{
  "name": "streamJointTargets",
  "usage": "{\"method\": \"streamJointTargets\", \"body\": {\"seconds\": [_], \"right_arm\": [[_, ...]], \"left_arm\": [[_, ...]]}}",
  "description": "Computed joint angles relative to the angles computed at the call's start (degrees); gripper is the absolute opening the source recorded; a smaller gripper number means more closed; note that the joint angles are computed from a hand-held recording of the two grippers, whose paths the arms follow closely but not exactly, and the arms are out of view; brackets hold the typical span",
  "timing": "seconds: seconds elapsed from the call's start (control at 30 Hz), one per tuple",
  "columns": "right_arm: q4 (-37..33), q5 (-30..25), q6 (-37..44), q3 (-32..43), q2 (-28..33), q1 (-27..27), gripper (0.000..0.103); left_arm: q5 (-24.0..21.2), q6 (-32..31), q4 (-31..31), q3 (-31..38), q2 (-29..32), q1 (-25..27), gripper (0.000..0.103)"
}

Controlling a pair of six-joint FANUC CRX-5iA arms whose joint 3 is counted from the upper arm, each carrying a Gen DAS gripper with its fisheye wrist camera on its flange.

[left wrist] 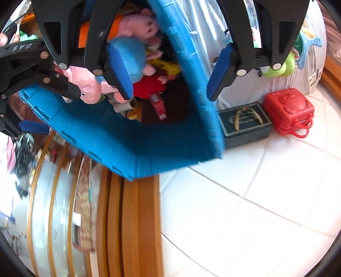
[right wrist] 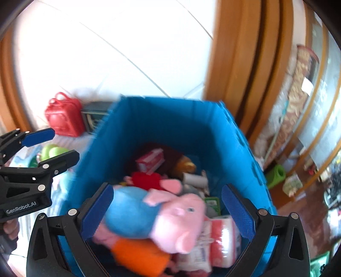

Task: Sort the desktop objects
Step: 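Open both tools to drop the red box and tube into the crate, then grasp the blue boomerang with the left tool while the right grasps another paper tube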

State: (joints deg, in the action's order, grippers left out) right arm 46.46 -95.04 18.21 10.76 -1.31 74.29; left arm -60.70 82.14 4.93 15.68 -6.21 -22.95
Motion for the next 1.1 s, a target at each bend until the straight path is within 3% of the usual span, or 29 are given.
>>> {"method": "streamJointTargets", "body": {"seconds": [0.17, 0.37, 0.5, 0.67, 0.9, 1.1], "right_arm": [[3.6, 2.7, -1.4, 5.1, 5.1, 2.8, 0.103], [3.4, 7.5, -1.8, 13.9, 13.0, 3.8, 0.103], [2.4, 9.2, -1.1, 21.2, 19.9, 3.6, 0.103], [0.4, 12.2, -1.9, 27.9, 27.4, 2.1, 0.103], [-7.5, 13.0, -1.1, 37.4, 36.9, -2.0, 0.103], [-14.1, 13.4, 1.6, 39.9, 41.5, -7.0, 0.103]], "left_arm": [[4.8, -10.6, 8.9, -12.3, -9.3, 11.0, 0.072], [3.7, -24.7, 17.5, -22.6, -15.8, 28.5, 0.072], [3.0, -33.4, 22.5, -28.2, -17.4, 41.3, 0.072], [4.0, -40.3, 25.3, -31.3, -14.9, 54.2, 0.072], [9.9, -41.4, 20.7, -30.3, -7.8, 61.7, 0.072], [11.0, -28.7, 16.6, -26.1, 1.7, 62.5, 0.072]]}}
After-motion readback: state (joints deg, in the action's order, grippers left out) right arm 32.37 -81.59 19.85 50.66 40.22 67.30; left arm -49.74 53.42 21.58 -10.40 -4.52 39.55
